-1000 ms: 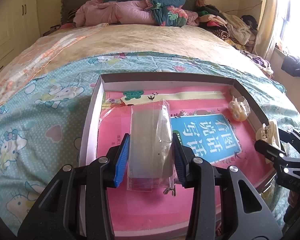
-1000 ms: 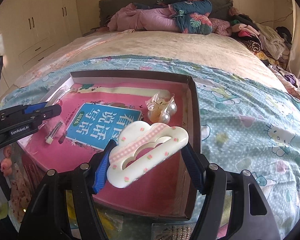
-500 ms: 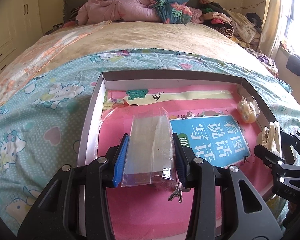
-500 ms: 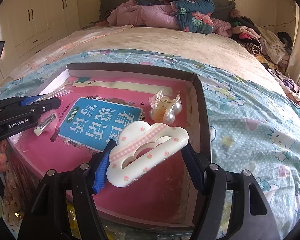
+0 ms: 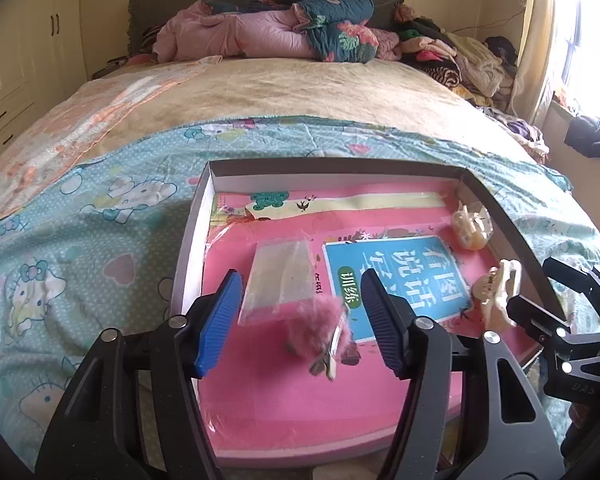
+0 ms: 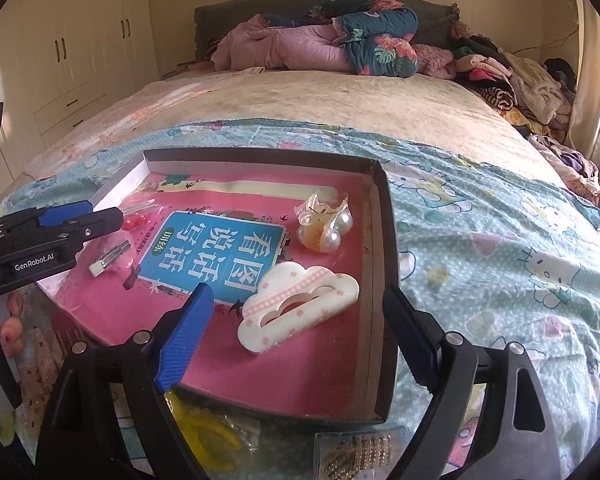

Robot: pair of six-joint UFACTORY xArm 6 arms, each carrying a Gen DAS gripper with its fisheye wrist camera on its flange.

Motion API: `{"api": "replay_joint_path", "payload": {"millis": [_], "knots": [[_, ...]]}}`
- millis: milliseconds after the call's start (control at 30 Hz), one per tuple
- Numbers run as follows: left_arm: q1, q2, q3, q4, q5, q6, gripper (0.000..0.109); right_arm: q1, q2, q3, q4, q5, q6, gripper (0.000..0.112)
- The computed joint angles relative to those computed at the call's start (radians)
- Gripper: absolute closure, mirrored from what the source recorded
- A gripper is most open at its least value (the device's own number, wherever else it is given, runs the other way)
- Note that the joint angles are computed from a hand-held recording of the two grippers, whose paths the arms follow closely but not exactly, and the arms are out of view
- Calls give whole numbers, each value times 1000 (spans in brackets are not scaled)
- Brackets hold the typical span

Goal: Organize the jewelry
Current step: 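Carry the cloud clip and plastic bag into the tray and release both, then withdraw both tools and move toward the lace bow and pin box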

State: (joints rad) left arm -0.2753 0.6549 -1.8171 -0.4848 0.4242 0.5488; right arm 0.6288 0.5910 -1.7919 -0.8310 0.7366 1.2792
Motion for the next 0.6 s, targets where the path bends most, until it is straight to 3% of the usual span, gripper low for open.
{"api": "replay_joint_path", "payload": {"millis": [367,600], "knots": [[-10,-156,197,-172,-79,141,29,48,-113,124,-113,31,123,19],[-11,-230,285,-255,-114,210,25,77,-171,188,-153,50,178,18]]}}
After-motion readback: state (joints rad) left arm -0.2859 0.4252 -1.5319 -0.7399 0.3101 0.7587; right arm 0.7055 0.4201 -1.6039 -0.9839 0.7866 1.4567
